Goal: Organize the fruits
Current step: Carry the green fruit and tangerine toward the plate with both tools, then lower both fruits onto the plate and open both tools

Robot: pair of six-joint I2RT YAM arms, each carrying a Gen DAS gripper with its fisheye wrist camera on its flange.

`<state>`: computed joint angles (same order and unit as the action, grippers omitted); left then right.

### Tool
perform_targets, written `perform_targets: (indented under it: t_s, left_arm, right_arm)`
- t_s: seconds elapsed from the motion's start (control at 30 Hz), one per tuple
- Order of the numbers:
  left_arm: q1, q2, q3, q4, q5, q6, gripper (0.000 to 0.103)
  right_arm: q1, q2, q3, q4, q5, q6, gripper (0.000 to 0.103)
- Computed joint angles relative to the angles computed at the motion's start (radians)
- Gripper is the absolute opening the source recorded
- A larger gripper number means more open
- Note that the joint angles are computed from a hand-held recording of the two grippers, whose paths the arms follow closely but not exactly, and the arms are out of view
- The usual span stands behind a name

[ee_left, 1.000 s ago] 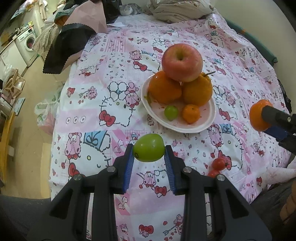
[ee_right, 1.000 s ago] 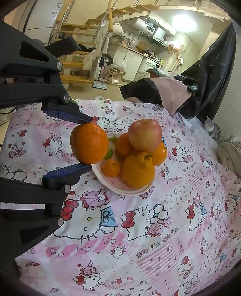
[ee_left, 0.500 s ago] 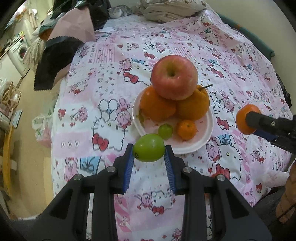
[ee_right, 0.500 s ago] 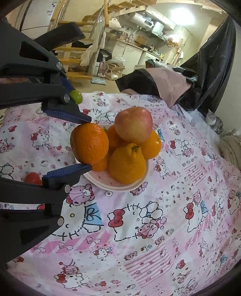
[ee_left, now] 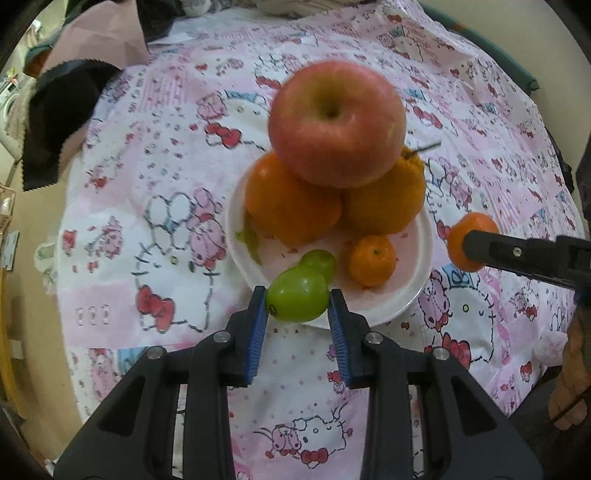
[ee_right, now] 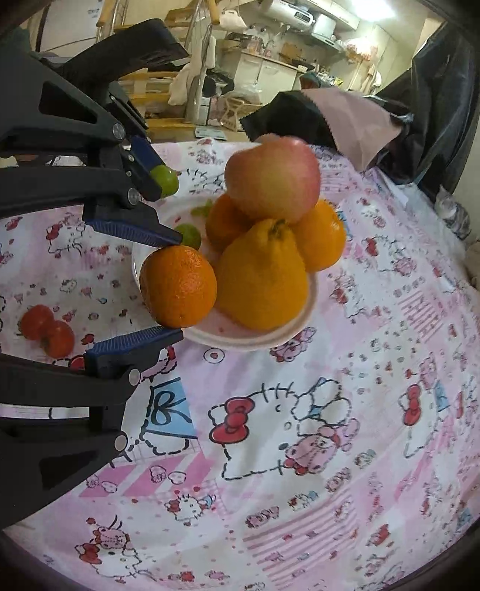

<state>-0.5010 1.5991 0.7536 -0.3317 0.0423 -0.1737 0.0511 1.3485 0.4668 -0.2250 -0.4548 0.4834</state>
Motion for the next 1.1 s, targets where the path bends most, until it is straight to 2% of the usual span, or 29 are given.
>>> perform_targets:
  t_s: [0.13, 0.4, 0.63, 0.7, 0.77, 0.87, 1.1]
  left_arm:
    - [-0.008, 0.050, 0.015, 0.015, 0.034, -0.024, 0.029]
    - [-0.033, 0.134, 0.059, 0.067, -0.005, -0.026, 0.029]
    - [-0.037, 0.148, 0.066, 0.081, -0.010, -0.027, 0.031]
    - [-0.041, 0.156, 0.074, 0.071, -0.010, -0.031, 0.039]
    - [-0.046, 0.154, 0.075, 0.068, -0.010, -0.034, 0.056]
    - [-0.059, 0.140, 0.068, 0.074, -0.018, -0.041, 0.067]
    - [-0.076, 0.126, 0.060, 0.077, -0.046, -0.040, 0.069]
  right_arm:
    - [0.035, 0.082, 0.016, 0.049, 0.005, 0.007, 0.047]
    - [0.081, 0.208, 0.054, 0.115, 0.033, 0.016, 0.047]
    - [0.075, 0.248, 0.063, 0.137, 0.020, 0.039, 0.049]
    - [0.071, 0.247, 0.063, 0.137, 0.012, 0.050, 0.051]
    - [0.066, 0.240, 0.061, 0.139, 0.003, 0.059, 0.060]
    - [0.068, 0.222, 0.060, 0.132, 0.015, 0.063, 0.065]
    - [0.064, 0.169, 0.053, 0.116, 0.041, 0.064, 0.076]
